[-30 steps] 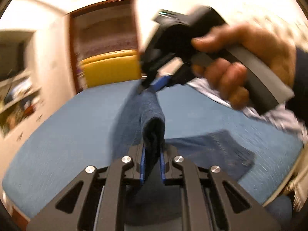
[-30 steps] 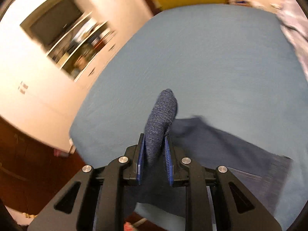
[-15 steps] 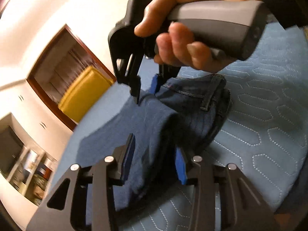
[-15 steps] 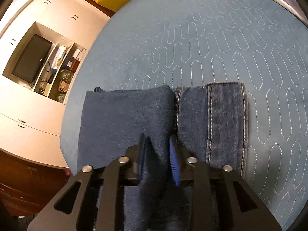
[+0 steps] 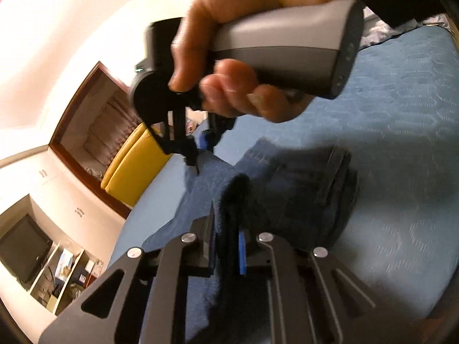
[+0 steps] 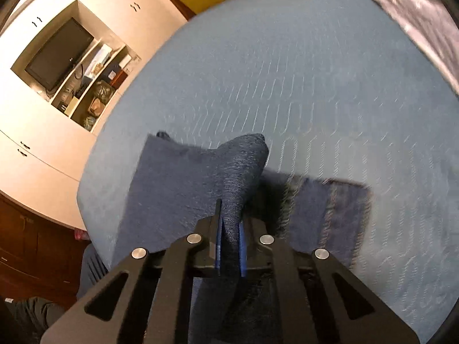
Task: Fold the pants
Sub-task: 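Lift the jeans edge with both tools and fold it over the jeans, then lower the folded edge and open both tools to release it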
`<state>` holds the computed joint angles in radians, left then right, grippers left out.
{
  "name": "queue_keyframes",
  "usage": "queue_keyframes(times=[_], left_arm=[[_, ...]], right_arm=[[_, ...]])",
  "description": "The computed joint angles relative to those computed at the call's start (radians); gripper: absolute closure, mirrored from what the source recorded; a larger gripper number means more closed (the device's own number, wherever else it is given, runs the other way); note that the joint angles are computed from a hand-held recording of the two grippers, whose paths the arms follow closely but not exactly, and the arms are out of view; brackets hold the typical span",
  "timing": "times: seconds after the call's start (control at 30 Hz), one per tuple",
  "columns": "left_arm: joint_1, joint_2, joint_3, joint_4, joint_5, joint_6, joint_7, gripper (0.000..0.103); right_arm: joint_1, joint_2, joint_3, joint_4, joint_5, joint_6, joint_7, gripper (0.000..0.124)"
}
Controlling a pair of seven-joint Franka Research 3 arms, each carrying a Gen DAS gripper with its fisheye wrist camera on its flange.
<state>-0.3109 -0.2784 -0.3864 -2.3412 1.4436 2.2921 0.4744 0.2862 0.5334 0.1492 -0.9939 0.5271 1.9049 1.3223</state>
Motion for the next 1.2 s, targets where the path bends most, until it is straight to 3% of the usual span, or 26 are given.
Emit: queue_keyframes(times=[0.2, 0.5, 0.57, 0.63, 0.73, 0.8, 0.9, 0.93, 1.03, 1.07, 1.1, 1.13, 1.2], left_arm=[[-0.019, 0.106, 0.003, 0.070, 0.039, 0.013, 0.049, 0.092], [-0.022, 0.175, 0.052, 0.112, 0.045, 0.036, 0.140, 0.092], [-0.026, 0.159, 0.052, 0.097, 0.030, 0.026, 0.155, 0.091], [-0.038, 0.166, 0.041, 0.102, 0.020, -0.001, 0.165, 0.089], [-0.034, 0.146, 0.051, 0.089, 0.050, 0.012, 0.121, 0.070], [-0.024, 0.090, 0.063, 0.062, 0.082, 0.072, 0.055, 0.037], [0.004, -0.032, 0.089, 0.012, 0.126, 0.230, -0.053, 0.032], [0.015, -0.070, 0.106, 0.001, 0.098, 0.287, -0.068, 0.032], [0.043, -0.210, 0.236, -0.059, -0.149, 0.448, -0.056, 0.033], [0.042, -0.233, 0.279, -0.073, -0.241, 0.460, -0.006, 0.033], [0.041, -0.246, 0.310, -0.080, -0.314, 0.443, 0.055, 0.033], [0.021, -0.253, 0.365, -0.080, -0.427, 0.405, 0.173, 0.035], [-0.067, -0.254, 0.486, -0.070, -0.668, 0.353, 0.412, 0.035]], right_arm=[[-0.042, -0.023, -0.013, -0.058, 0.018, 0.017, -0.006, 0.116], [-0.077, -0.054, -0.010, -0.187, 0.080, 0.084, -0.068, 0.116], [-0.070, -0.064, -0.015, -0.216, 0.075, 0.115, -0.072, 0.115], [-0.042, -0.094, -0.033, -0.277, 0.024, 0.193, -0.078, 0.105], [-0.014, -0.153, -0.045, -0.386, -0.028, 0.324, -0.085, 0.086], [-0.013, -0.173, -0.045, -0.414, -0.032, 0.363, -0.078, 0.080], [-0.018, -0.234, -0.053, -0.484, -0.010, 0.491, -0.026, 0.076], [-0.013, -0.258, -0.060, -0.512, -0.019, 0.542, 0.000, 0.073], [0.040, -0.370, -0.102, -0.643, -0.206, 0.733, 0.138, 0.063], [0.057, -0.418, -0.112, -0.704, -0.293, 0.803, 0.195, 0.040], [0.069, -0.461, -0.116, -0.761, -0.381, 0.866, 0.259, 0.026], [0.072, -0.511, -0.105, -0.828, -0.425, 0.938, 0.280, 0.026], [0.065, -0.567, -0.077, -0.892, -0.536, 0.966, 0.368, 0.026]])
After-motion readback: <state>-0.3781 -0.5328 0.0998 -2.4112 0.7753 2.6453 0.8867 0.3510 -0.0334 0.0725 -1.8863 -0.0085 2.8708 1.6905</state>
